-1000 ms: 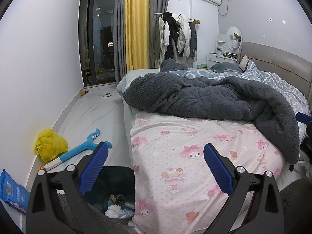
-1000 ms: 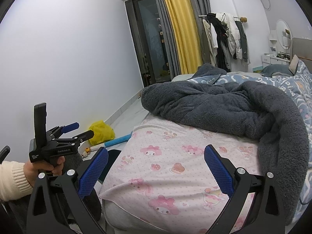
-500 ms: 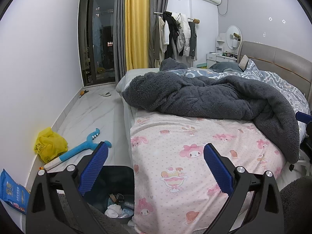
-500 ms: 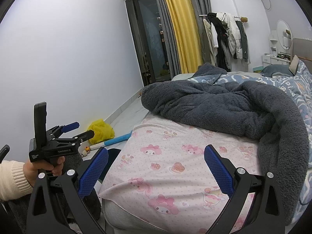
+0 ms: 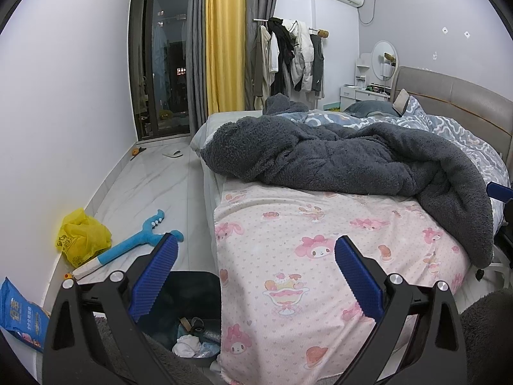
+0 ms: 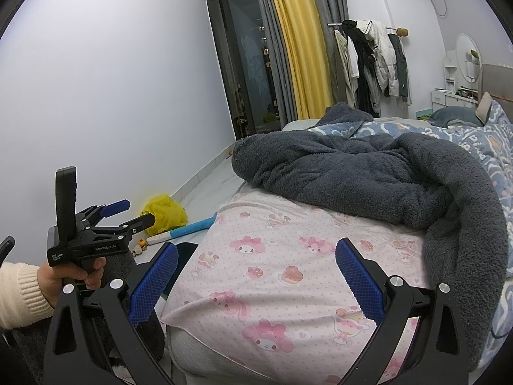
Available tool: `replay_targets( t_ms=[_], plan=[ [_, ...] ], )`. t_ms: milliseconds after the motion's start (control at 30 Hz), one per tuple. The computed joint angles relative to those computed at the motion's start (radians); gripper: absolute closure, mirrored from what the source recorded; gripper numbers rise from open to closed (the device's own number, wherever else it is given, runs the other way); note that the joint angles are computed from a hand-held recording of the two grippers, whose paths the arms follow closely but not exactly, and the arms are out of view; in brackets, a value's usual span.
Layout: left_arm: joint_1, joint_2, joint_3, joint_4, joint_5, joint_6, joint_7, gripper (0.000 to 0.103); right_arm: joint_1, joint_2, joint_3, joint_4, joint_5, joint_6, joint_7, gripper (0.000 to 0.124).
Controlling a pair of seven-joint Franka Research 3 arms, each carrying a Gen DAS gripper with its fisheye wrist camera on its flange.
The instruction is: Collect trash
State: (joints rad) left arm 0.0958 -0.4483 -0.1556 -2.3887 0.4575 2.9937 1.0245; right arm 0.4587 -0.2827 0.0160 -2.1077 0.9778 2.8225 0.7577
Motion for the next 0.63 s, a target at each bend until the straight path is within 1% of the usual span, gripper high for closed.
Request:
replay_targets(
  t_ms=[333,400,467,633],
  plan=[
    [-0.003,-0.003,0.001,-0.006,-0.005,0.001,0.005,0.003,0.000,-0.002,-0.004,-0.001,-0.003,-0.005,-0.002,0.024],
    [-0.017,-0.002,0.012,-0.009,-0.014,0.003,0.018,0.003,-0.001,-0.002,-0.003,0.000,-0.002,-0.005,-0.001,0.024],
    [0.004,-0.005,-0.007,-0.017,0.002,0.008,0.007,0.003,-0.002,-0.001,-0.003,0.001,-0.004,-0.006,-0.002,0.024],
    [0.013,-0.009,-0.012,-0.026,0.008,0.010,-0.006,0.003,-0.003,0.001,0.000,0.002,-0.008,-0.005,0.002,0.024]
  ],
)
